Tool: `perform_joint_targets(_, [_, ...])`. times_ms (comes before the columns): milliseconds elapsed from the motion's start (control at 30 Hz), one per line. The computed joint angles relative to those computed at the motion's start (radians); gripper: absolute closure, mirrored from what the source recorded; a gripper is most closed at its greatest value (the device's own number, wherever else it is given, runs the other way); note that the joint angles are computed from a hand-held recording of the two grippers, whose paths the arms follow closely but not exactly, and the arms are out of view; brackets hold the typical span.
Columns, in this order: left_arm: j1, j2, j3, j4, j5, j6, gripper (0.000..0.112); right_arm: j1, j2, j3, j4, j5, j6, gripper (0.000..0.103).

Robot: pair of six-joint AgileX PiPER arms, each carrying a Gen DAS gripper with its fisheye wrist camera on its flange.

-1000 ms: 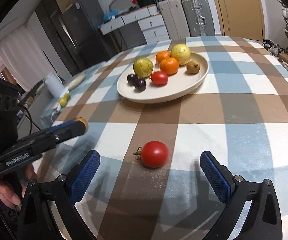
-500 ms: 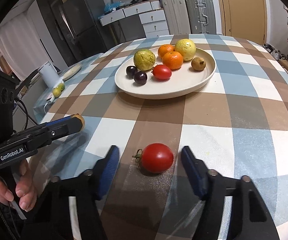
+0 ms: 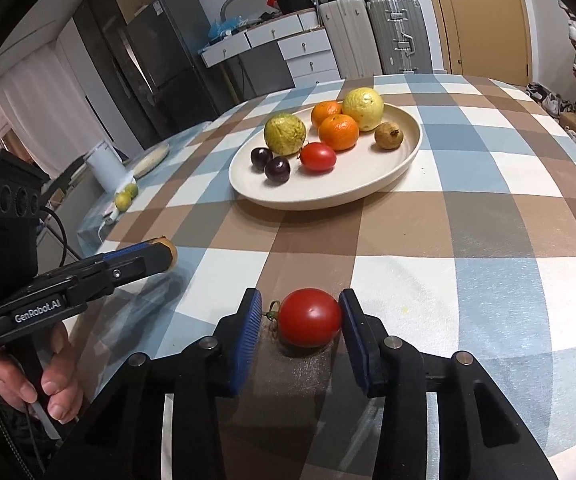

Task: Organize fruits
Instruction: 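Grasp the brown fruit with the left gripper while the right gripper grasps the tomato, then carry both fruits onto the plate and open both grippers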

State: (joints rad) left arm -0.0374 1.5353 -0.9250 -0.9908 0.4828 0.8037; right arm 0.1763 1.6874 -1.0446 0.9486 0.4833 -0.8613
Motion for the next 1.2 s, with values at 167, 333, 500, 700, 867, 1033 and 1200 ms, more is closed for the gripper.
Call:
perform_joint_targets(167, [-0.038,0.036,-0.086,0.103,0.002,-0.099,0.089,-0.046,0.006,-0.012,0.096,0.048,-0.091,0.062])
perform_joint_targets(333, [-0.064,0.1,-0.209,0.169,0.036,-0.172,0.089,-0.099,0.042,-0.063,0.152,0.123,-0.132,0.062])
perform_joint_targets(500, [-0.094,0.203,-0.369,0.264,0.068,-0.289,0.089,-0.156,0.094,-0.143,0.184,0.193,-0.137,0.062])
perform_joint_targets(700, [-0.132,0.333,-0.559,0.337,0.115,-0.381,0.089,-0.193,0.168,-0.288,0.154,0.252,-0.09,0.062])
perform_joint_targets(867, [-0.133,0.438,-0.704,0.33,0.173,-0.422,0.089,-0.2,0.238,-0.405,0.129,0.276,-0.061,0.062])
perform_joint_targets(1033, [-0.125,0.546,-0.873,0.371,0.238,-0.492,0.089,-0.192,0.32,-0.526,0.074,0.306,-0.02,0.062])
perform_joint_targets(1200, [-0.116,0.637,-1.035,0.367,0.318,-0.516,0.089,-0.183,0.39,-0.627,0.044,0.352,-0.035,0.062])
